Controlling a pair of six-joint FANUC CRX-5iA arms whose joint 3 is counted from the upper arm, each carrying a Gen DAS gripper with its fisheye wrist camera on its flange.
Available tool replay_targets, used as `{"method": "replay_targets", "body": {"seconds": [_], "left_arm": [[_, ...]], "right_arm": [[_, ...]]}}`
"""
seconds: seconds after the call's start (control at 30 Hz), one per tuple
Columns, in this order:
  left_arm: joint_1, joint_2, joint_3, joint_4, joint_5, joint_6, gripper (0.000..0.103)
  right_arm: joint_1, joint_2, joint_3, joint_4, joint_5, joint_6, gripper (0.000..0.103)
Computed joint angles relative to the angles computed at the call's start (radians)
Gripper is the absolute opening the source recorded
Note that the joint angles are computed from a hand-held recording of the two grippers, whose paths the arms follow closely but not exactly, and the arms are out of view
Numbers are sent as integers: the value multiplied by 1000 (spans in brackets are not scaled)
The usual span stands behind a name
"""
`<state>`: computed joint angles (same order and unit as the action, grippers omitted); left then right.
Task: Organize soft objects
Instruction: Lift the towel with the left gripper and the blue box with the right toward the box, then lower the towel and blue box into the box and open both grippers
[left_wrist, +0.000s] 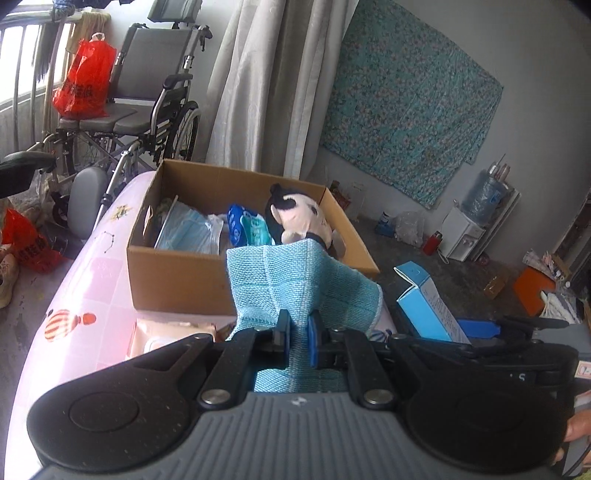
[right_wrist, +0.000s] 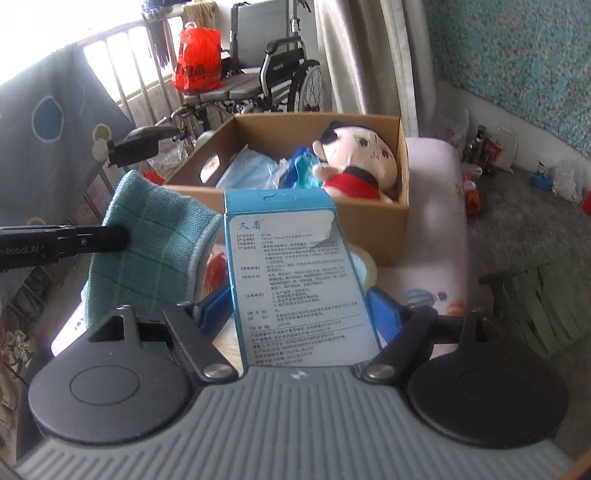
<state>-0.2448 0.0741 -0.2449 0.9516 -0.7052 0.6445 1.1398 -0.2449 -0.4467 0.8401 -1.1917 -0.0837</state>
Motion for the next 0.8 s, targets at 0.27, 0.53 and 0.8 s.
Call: {"method": "replay_targets", "body": {"seconds": [0.27, 0.53, 0.8], "left_arm": [[-19, 203, 303, -20, 35, 108, 10], [-26, 499, 750, -290, -49, 412, 10], [-35, 763, 1167, -532, -274, 622, 10]], "right_arm": [[-249, 108, 169, 27, 184, 248, 78], [-501, 384, 487, -210, 299, 598, 78], [-582, 622, 739, -425, 229, 851, 78]]}}
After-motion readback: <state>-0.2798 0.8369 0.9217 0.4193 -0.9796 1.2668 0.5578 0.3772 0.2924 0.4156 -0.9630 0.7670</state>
